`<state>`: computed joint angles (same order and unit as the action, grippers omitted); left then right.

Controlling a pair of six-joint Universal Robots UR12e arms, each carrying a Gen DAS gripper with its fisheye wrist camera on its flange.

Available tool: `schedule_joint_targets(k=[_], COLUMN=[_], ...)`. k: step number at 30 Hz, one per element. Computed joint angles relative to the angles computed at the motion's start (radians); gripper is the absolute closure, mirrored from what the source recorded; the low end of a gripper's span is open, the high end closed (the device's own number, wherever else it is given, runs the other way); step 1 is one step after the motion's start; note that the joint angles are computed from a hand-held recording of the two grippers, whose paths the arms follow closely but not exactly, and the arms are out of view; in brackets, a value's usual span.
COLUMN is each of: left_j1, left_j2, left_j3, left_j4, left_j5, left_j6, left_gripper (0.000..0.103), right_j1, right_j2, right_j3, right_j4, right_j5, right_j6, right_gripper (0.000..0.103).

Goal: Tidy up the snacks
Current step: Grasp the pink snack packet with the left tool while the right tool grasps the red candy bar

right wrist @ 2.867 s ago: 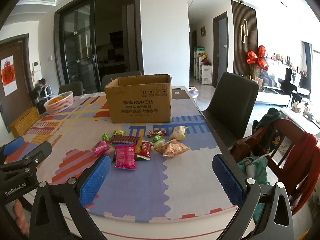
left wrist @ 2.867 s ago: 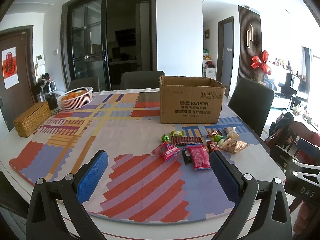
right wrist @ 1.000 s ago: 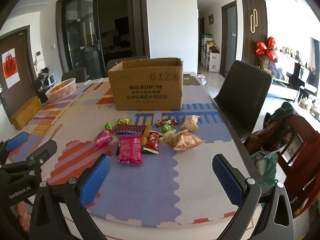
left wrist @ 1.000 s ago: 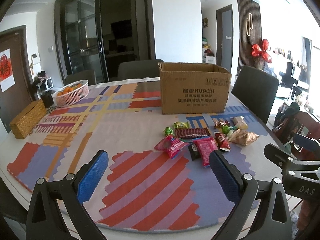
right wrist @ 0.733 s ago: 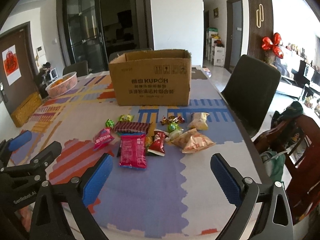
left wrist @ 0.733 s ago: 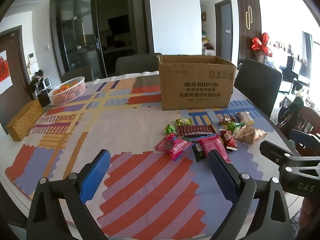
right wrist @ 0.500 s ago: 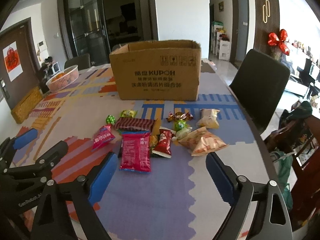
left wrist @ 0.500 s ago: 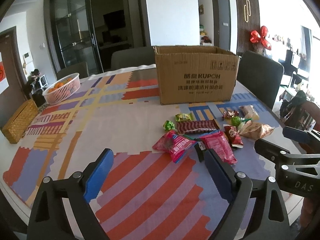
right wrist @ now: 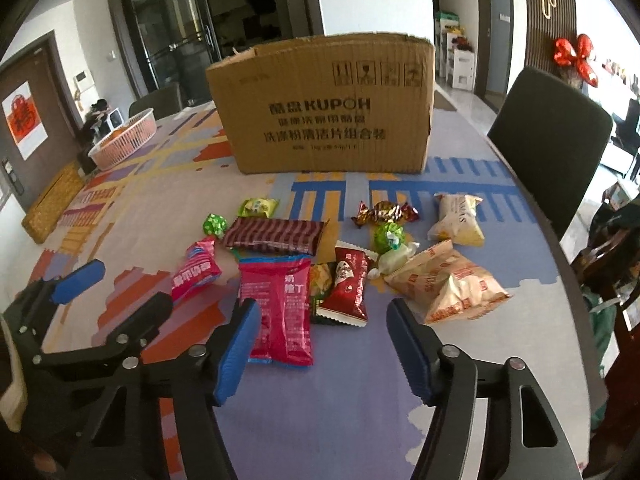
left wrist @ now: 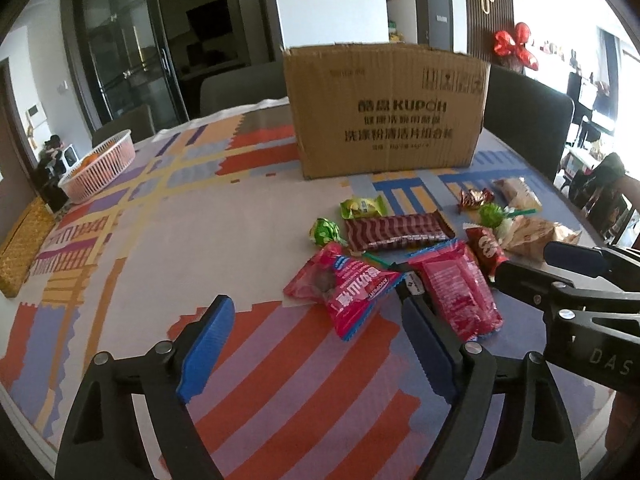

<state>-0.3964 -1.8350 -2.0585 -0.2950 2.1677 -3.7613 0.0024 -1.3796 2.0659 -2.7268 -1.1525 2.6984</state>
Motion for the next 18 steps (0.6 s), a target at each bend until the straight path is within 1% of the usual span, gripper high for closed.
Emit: schedule_joint_targets(k=[7,12,15,18], left_j1=[0.016,0.03,0.034,0.037], left_j2=[-0.03,-0.044,-0.049,-0.055], left_j3=[0.019,0.031,0.035,0.04], left_j4=[-0.008,-0.019,-0.015,-0.012], left_j5=[-0.021,-0.047,-0.048,-0.049], left_j6=[0.031,0.037,0.042,0.053], left_gripper=[0.02,0.024,0.025,0.026], right_j1=[0.009,0.017,0.019,0.02], right_j2=[0.033,0.053,0.064,0.072], right_j3=[-0.028,-0.046,-0.055,-0.059], right_j4=[0.027,0.051,0.062,0.047], right_j5=[0.002,0.006,0.009,0.008], right_j6=[0.009,0.016,0.028,0.041], right_gripper=[0.046,0.051,0.052,0.053])
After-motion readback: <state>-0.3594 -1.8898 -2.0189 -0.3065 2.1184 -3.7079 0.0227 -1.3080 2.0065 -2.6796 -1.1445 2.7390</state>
